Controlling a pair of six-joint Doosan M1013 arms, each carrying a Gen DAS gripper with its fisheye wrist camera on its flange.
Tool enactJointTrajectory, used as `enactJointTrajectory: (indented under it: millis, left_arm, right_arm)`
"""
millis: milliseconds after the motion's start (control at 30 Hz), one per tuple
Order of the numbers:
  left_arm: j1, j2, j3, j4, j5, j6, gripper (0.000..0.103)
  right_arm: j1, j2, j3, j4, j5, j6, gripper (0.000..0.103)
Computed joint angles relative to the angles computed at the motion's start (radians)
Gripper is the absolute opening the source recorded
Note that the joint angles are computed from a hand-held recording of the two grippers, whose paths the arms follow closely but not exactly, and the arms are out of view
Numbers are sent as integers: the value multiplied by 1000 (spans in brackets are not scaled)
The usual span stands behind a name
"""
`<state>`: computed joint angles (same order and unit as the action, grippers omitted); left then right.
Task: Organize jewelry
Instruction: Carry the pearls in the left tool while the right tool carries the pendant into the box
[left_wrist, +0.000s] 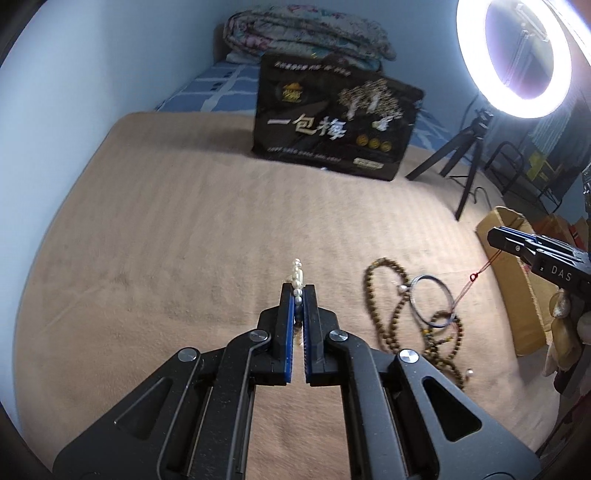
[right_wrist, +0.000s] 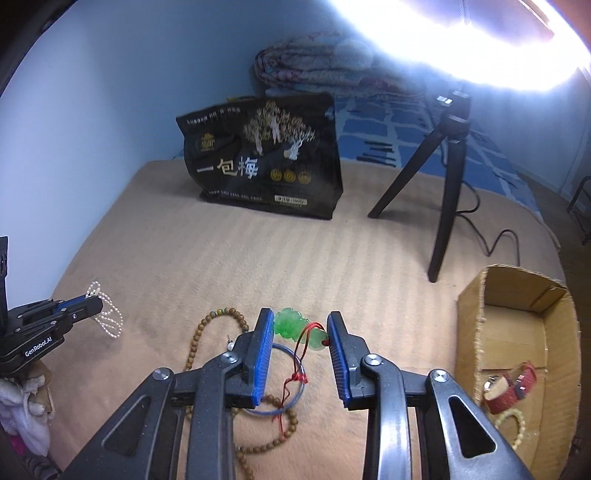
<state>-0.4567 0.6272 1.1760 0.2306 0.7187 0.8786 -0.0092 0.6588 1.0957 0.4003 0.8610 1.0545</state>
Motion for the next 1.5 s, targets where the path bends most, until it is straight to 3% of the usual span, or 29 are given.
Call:
enactJointTrajectory:
  millis: [333, 800, 1500]
  left_arm:
    - [-38, -27, -4, 28, -30, 11, 1]
    - [-87, -36, -43, -23, -63, 65, 1]
    - [-164, 60, -232, -153, -40, 217, 1]
  right_arm:
    - [-31, -71, 64, 39, -47, -14, 29]
    - [-94, -157, 146, 53, -101, -11, 29]
    - [-202, -202, 195, 36, -135, 48, 29]
